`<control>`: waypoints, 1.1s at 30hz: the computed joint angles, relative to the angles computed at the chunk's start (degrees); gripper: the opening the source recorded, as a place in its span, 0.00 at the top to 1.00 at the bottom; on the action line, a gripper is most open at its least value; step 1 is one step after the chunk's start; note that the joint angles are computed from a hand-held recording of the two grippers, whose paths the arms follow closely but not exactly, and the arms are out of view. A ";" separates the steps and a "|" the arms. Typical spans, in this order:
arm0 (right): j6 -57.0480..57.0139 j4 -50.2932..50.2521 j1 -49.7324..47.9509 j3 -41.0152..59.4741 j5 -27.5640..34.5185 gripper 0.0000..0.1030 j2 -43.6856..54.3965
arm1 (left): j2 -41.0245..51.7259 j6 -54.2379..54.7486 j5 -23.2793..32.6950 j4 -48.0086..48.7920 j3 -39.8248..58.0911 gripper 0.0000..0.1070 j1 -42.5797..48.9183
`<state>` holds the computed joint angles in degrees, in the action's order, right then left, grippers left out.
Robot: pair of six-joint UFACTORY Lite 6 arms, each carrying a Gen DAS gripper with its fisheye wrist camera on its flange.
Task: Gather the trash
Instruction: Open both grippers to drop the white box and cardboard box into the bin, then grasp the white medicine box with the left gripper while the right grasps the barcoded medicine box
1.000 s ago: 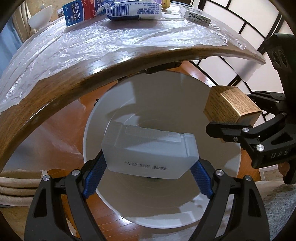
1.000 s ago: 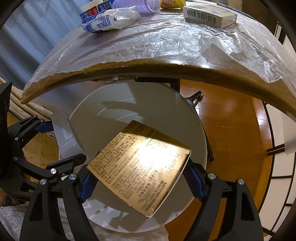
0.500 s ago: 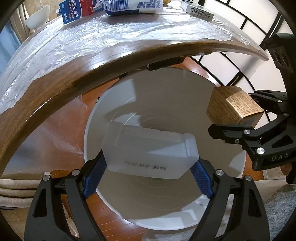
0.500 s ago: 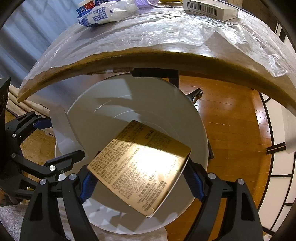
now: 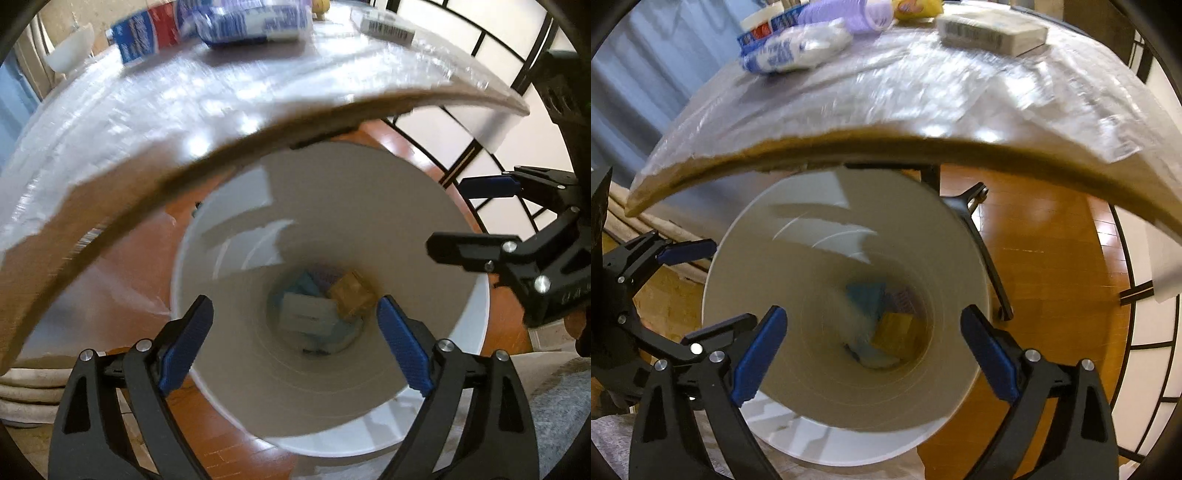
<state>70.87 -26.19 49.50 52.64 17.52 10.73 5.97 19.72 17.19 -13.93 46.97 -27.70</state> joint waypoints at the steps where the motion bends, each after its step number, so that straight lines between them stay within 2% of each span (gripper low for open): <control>1: 2.36 -2.28 0.31 -0.81 0.69 0.09 -1.80 | -1.76 -1.97 0.00 1.91 -0.62 0.14 0.19; 3: 6.35 -6.39 0.98 -2.21 2.15 0.09 -5.12 | -5.56 -1.12 0.18 0.81 -1.55 0.14 0.96; 8: 12.42 -15.83 1.78 -1.98 9.50 0.09 -12.86 | -14.09 17.59 6.06 -17.97 0.83 0.14 7.59; 10: 13.38 -18.67 1.06 -0.44 12.52 0.06 -14.10 | -15.97 23.06 7.16 -23.72 3.42 0.06 10.25; 12: 13.62 -20.39 -0.48 0.80 13.96 0.05 -14.50 | -15.32 23.83 5.94 -24.83 6.54 0.05 11.16; 14: 11.84 -20.52 -4.33 3.63 14.09 0.05 -12.49 | -11.71 24.78 5.29 -25.18 11.17 0.05 12.28; 18: 7.74 -18.25 -11.57 9.82 13.73 0.05 -6.29 | -0.39 16.76 1.67 -15.09 23.33 0.05 12.27; 20: 4.61 -15.14 -15.09 14.13 12.27 0.05 -2.61 | 5.90 17.17 1.94 -14.09 29.92 0.05 12.70; 24: 1.88 -12.78 -18.35 21.97 11.47 0.05 5.33 | 17.84 16.50 8.35 -11.79 44.87 0.05 13.78; 29: -4.28 -9.97 -20.09 34.17 14.26 0.05 16.22 | 29.84 11.40 12.12 -3.78 59.53 0.05 13.14; 33: -5.87 -10.49 -19.80 37.79 15.76 0.07 19.38 | 39.15 9.37 17.20 -0.96 72.12 0.05 12.83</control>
<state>65.00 -36.68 29.69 90.43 33.28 30.10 45.12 29.09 34.39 -14.89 119.08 -14.86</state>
